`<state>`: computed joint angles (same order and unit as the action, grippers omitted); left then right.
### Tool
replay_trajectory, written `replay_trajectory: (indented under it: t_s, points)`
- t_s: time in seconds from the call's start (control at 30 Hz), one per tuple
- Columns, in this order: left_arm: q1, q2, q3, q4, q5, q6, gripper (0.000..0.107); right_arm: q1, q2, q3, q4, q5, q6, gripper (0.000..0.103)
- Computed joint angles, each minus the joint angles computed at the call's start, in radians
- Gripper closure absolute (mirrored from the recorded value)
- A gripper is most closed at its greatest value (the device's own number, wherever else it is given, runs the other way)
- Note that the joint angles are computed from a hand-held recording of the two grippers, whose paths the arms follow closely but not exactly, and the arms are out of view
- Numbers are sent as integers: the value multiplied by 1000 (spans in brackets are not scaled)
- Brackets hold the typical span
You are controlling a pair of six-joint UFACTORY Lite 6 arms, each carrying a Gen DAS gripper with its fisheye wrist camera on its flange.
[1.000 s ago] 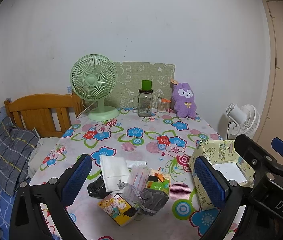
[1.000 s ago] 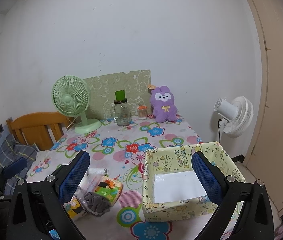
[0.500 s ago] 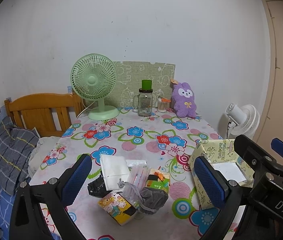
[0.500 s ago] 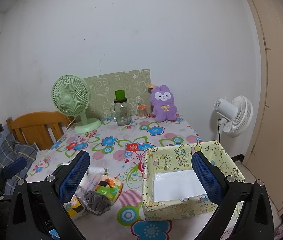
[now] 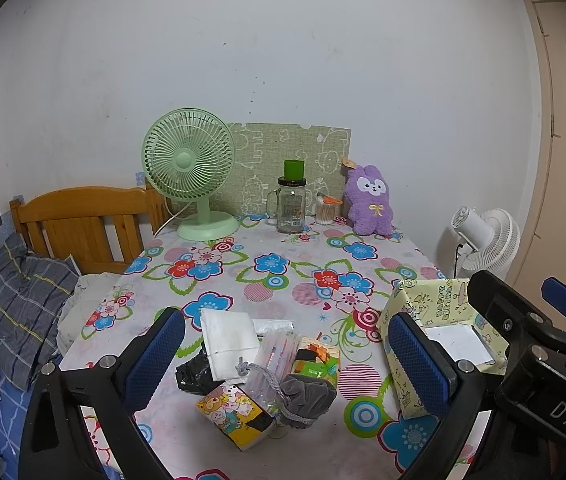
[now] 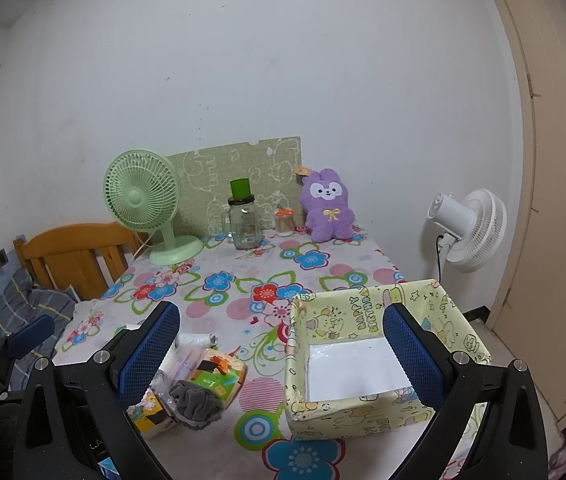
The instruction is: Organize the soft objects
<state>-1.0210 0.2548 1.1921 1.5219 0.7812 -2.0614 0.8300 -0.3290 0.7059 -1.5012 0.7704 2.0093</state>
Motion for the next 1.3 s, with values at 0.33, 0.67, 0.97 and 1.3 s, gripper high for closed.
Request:
replay_trajectory:
  t_s: [0.33, 0.67, 0.97, 1.3]
  points:
    - [0, 1, 2, -5, 3, 4, 6, -11, 5, 2, 1, -16, -4, 1]
    - [4, 1, 2, -5, 0, 4, 6, -11, 14, -6, -43, -21, 38, 1]
    - [23, 11, 2, 3, -15, 4, 6, -30, 55, 23, -38, -52, 35, 1]
    - [69, 0, -51, 63, -70, -54, 10, -25, 130, 53, -85, -79, 98, 7]
